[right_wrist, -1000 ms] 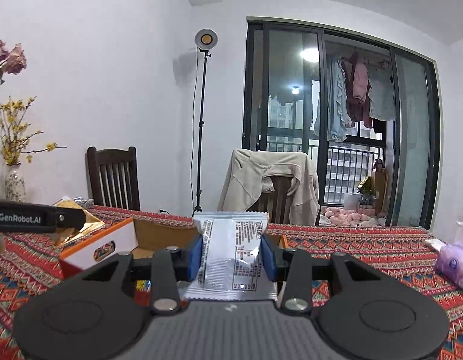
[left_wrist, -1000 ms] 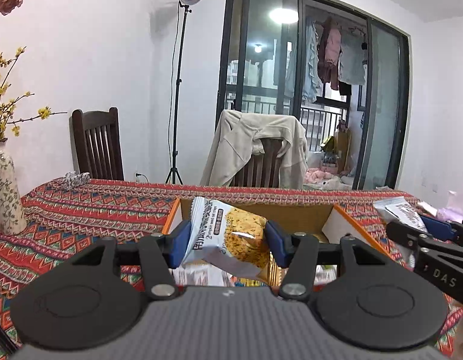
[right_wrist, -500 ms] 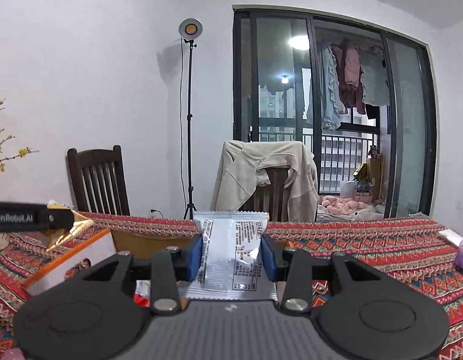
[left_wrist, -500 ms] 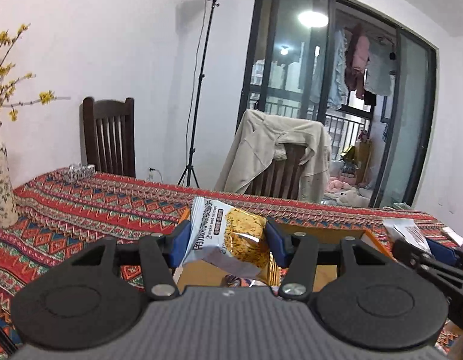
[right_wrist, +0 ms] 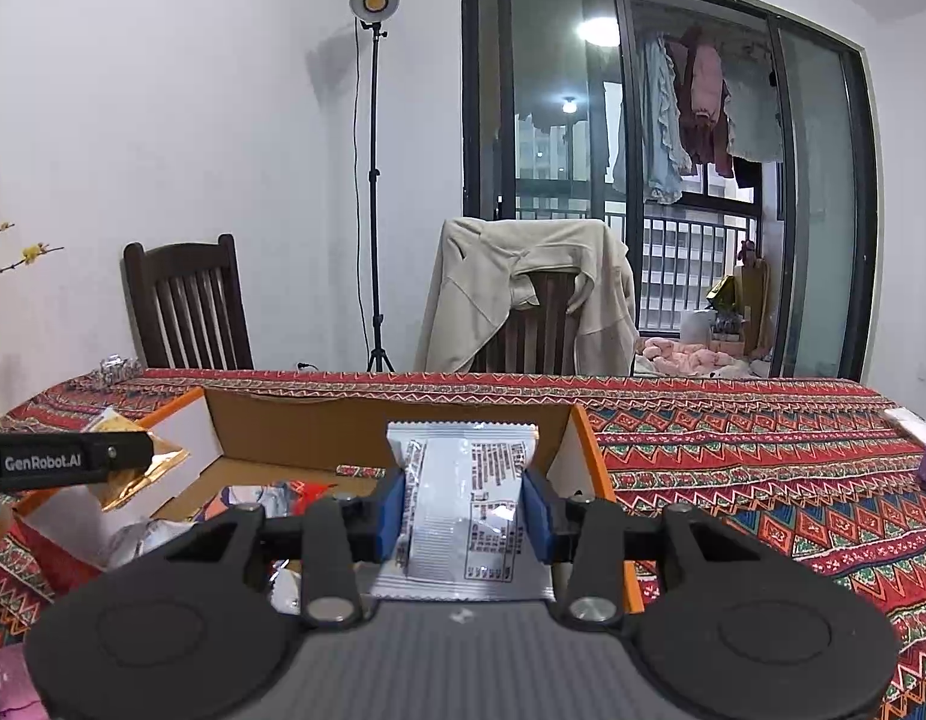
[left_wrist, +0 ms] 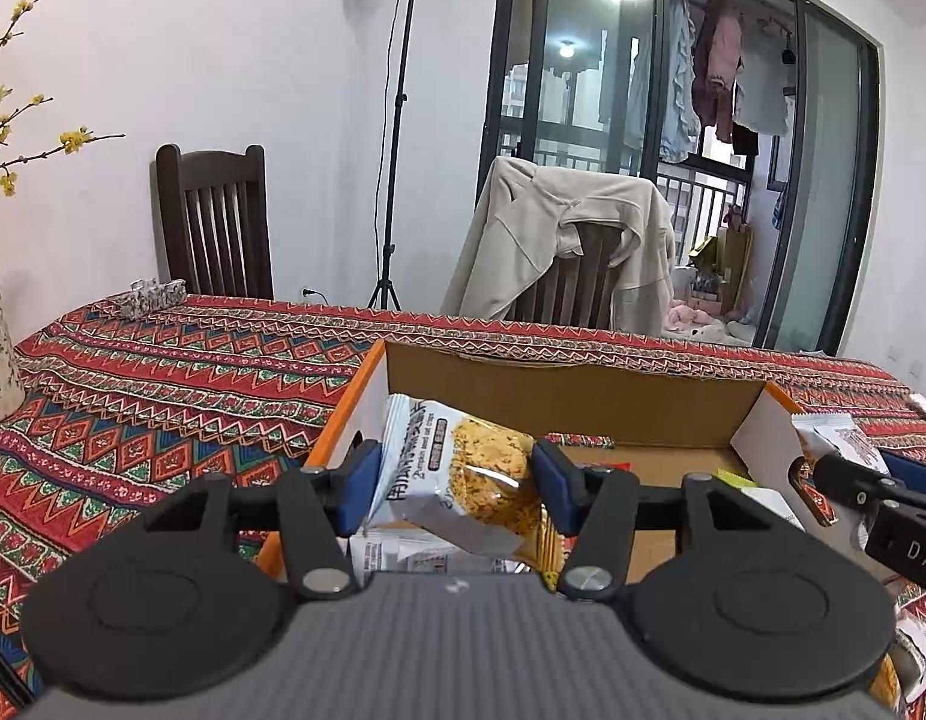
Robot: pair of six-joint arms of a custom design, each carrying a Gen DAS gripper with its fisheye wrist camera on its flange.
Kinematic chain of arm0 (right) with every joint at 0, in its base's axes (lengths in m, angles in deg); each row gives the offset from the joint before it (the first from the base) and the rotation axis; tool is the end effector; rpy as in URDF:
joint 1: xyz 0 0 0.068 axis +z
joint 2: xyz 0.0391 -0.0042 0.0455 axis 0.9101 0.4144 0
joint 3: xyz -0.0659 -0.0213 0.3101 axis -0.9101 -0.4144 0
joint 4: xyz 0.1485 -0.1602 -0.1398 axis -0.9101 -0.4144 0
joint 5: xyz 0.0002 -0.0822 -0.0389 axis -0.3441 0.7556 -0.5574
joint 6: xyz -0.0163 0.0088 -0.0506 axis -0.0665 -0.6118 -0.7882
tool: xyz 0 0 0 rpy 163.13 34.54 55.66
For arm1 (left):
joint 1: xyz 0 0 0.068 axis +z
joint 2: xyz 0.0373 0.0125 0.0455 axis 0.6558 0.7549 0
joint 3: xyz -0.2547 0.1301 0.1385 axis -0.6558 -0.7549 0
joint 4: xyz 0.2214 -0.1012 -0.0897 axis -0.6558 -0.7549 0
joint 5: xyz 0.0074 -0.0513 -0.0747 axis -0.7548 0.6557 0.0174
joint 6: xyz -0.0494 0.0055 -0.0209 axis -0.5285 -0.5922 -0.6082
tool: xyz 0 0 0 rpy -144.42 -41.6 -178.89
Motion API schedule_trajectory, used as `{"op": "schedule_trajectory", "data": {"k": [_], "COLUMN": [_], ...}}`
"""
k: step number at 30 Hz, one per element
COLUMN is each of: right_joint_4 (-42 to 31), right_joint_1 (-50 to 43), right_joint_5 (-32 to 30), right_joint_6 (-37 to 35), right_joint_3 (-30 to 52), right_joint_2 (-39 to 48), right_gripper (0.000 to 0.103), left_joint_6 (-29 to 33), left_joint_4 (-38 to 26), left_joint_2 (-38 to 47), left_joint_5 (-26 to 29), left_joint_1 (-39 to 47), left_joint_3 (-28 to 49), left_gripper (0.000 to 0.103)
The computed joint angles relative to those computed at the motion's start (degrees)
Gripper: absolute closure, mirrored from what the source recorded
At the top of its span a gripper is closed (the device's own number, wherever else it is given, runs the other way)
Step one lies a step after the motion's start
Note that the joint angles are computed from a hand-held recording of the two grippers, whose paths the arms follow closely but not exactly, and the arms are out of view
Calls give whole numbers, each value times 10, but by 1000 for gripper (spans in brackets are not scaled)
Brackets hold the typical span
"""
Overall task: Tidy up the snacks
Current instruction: 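Carry both packets over the cardboard box and open both grippers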
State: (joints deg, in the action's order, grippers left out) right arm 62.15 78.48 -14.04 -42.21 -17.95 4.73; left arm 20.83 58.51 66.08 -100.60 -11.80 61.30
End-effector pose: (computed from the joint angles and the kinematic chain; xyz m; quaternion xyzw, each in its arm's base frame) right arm 0.2735 0.0601 0.1829 -0.0285 0.8013 0.0674 0.5937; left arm 0.2249 -0.2524 0.2553 -0.0498 0.8366 -0.0166 0.5453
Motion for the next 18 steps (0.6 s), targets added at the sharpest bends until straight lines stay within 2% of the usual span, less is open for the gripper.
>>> {"op": "schedule_trajectory", "data": {"k": [1,2,3,4,5,6,10,18], "right_joint_4": [-3,4,9,16,24,33,46,49], "right_joint_1": [-2,-4,-7,-12,-14,-16,-22,-19], "right_joint_5": [-3,-8,-15,-21,-20,-21,-30,-24], "right_joint_6": [3,7,11,14,18,22,30,26], "right_joint_3": [1,-3,-5,-8,-11,-15,-21,-24], "right_joint_2": [-2,-2,-1,0,2,3,6,6], "right_gripper": [61,56,43,34,14,3,0,0], "left_joint_6": [1,3,4,9,10,9,4,-10], "left_joint_4": [6,14,23,37,49,60,80,66], "left_joint_2": [-1,-2,-4,-9,-11,-12,-20,-19], "left_joint_5": [-5,-10,-14,-17,-26,-37,-36,-35], "left_joint_1": [-2,-6,-10,-12,-15,-20,-19,-14], "left_joint_3": [-4,-8,-12,-19,-26,-30,-42,-37], "left_gripper": [41,34,23,17,1,0,0,0]}}
